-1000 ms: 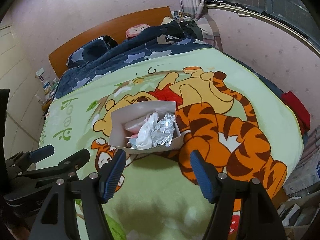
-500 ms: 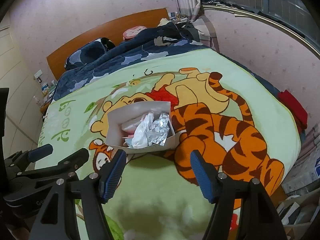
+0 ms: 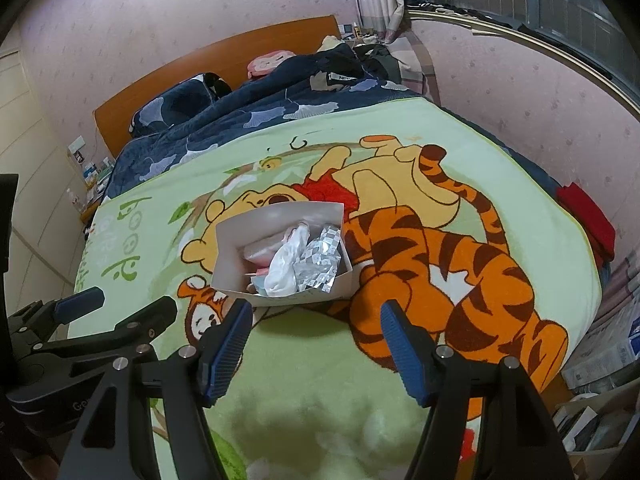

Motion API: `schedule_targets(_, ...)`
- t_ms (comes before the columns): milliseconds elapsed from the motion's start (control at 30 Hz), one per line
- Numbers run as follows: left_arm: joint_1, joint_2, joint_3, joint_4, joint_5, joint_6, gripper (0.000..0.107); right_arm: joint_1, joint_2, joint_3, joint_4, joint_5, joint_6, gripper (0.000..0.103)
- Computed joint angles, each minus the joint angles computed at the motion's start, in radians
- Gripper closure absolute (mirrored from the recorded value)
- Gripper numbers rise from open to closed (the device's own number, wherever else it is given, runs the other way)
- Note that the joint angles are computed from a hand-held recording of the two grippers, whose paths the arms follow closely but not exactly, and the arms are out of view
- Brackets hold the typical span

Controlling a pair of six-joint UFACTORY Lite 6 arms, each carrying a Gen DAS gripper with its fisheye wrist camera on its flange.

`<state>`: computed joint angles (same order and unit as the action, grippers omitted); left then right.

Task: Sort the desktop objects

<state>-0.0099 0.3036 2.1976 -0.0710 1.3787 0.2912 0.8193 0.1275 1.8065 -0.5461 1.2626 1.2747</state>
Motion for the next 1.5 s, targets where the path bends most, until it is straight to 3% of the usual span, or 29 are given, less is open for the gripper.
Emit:
schedule_targets(900, 0.0, 0.097, 0.137, 0.01, 0.055, -0.005, 0.017, -0.014, 0.04, 0.052, 0.0, 0.007, -0.038, 0.035)
schedule_targets(1300, -0.048, 0.081, 0.122, 0.107, -0.013, -0.026, 0.017, -0.014, 0.078, 0.112, -0.025, 0.024, -0.065, 0.035)
schedule_targets(1500, -0.005, 0.155, 0.246, 0.032, 0.052, -0.012, 0.017, -0.013, 0.084, 0.128, -0.04, 0.028, -0.07, 0.035)
